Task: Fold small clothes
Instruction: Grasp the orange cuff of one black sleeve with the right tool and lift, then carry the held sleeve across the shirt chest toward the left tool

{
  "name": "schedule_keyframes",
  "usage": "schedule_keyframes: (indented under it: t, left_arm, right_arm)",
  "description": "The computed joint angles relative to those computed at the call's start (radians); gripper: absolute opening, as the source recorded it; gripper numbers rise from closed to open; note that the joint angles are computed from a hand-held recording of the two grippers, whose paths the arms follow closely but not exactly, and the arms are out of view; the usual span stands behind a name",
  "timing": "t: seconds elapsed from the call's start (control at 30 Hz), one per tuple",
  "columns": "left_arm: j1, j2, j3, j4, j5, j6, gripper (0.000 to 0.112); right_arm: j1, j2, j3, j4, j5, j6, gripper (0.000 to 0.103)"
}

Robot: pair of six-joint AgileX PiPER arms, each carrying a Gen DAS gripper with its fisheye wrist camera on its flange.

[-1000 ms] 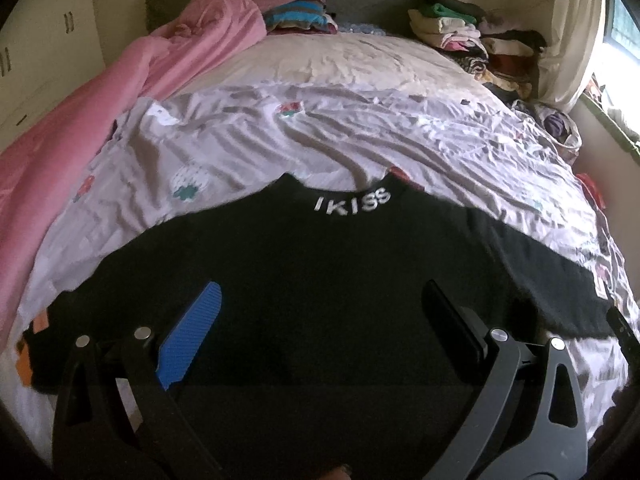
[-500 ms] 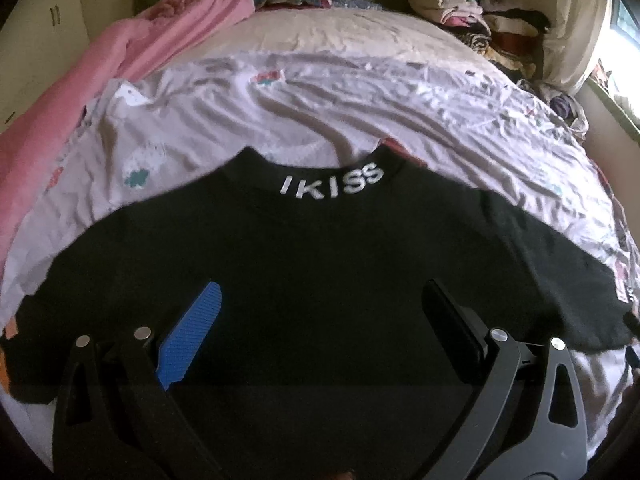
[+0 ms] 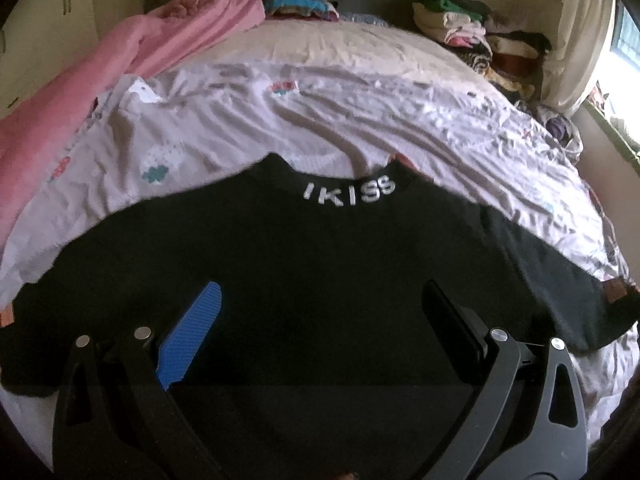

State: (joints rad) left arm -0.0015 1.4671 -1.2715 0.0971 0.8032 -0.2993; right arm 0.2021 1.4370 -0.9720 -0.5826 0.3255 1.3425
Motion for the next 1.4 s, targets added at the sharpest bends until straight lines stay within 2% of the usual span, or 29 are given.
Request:
schedule_keyframes:
  t: [0.27,0.43,0.6,0.93,1.17,1.4]
  left_arm:
    - [0.080,-0.051,-0.047,-0.129,0.058,0.116,0.094]
    - [0.228,-0.079,-0.045,-0.393,0.097,0.309,0.094]
    - [0.309,-0.094,-0.044,-0.471,0.128,0.375,0.094]
    - [0.551,-0.072,-0.003,-0.737,0.220,0.594,0.094]
    - [0.648,-0.027,0.027,-0.891,0.280,0.737,0.094]
    - [0.734,0.033,0.042,-0.983,0.346,0.813,0.094]
  right_arm:
    - [0.174,-0.024,-0.138,-0.088,0.065,-0.045,0.012]
    - [0.302,0.021,-0.259,-0.164,0.137,-0.050,0.012]
    - [0.405,0.078,-0.357,-0.182,0.182,-0.080,0.012]
    - [0.619,0.277,-0.619,-0.233,0.295,-0.171,0.012]
    - [0.726,0.437,-0.787,-0.218,0.338,-0.277,0.012]
    - [0.809,0.631,-0.994,-0.155,0.398,-0.427,0.012]
